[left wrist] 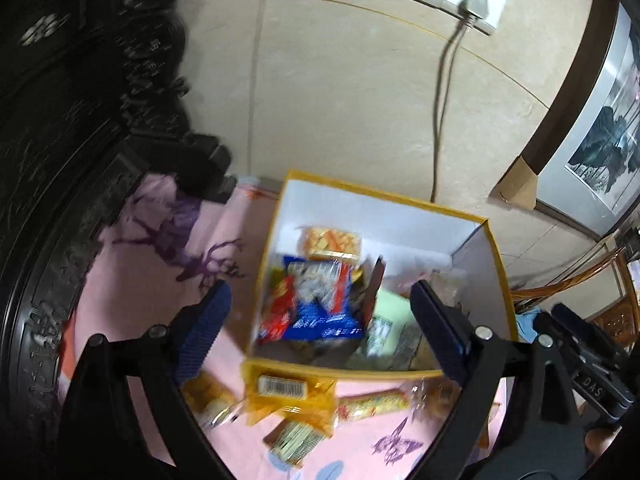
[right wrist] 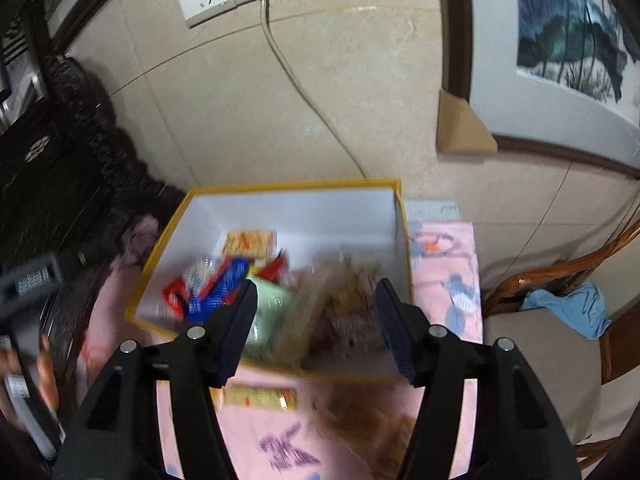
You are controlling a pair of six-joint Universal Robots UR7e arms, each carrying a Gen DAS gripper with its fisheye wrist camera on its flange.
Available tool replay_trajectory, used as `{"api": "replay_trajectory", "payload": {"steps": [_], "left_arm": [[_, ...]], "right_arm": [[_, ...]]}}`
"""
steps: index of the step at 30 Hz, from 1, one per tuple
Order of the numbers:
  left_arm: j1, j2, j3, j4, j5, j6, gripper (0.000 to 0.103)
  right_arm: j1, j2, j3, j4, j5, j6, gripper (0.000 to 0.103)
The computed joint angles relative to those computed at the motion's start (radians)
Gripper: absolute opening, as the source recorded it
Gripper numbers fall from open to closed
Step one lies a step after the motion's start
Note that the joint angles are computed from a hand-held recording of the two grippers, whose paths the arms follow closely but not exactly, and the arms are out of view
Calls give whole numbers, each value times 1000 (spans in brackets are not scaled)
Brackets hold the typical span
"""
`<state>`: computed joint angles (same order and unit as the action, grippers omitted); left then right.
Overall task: Organize snacks
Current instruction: 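Grasp the brown paper-wrapped pastry with the right tool while the left tool grasps the clear bread bun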
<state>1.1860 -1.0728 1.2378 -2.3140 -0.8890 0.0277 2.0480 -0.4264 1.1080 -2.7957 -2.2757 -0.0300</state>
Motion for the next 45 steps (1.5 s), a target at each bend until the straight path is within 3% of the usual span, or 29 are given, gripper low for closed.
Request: {"api": "replay_trajectory", "payload": {"steps": [4,7,12,17,25,29,30,31,40,45], "left_arm": [[16,-117,172,-74,-12,41,92],[36,-182,273,-84,-9,14,92],[77,-271,395,-40,-28,-91,92],[96,-319,439,26,-9,-129,92],[88,-354,481,58,-23,-150,92],[55,-338,495,55,-51,-131,92],[43,-325,496,56,-65,-118,92],[28,-310,499,52,-77,-98,92],[-71,-104,469,-26,-128,165,92],[-84,35,381,23,-114,166,92]], "right_arm": [[-14,-99,219,-64,-37,3,64],[-42,-176,398,-58,-75,127,64],[-81,-201,534,-78,-79,315,64],[-107,-160,527,-115,-42,388,64],[-111,-73,448,-79,-71,368,65],[-103,-55,443,-85,-113,316,60],[-102,-55,447,-92,-117,298,42],[-99,-58,450,-90,-116,288,35],[-75,-154,622,-82,-10,352,33],[-56,-167,668,-95,-14,360,33]]}}
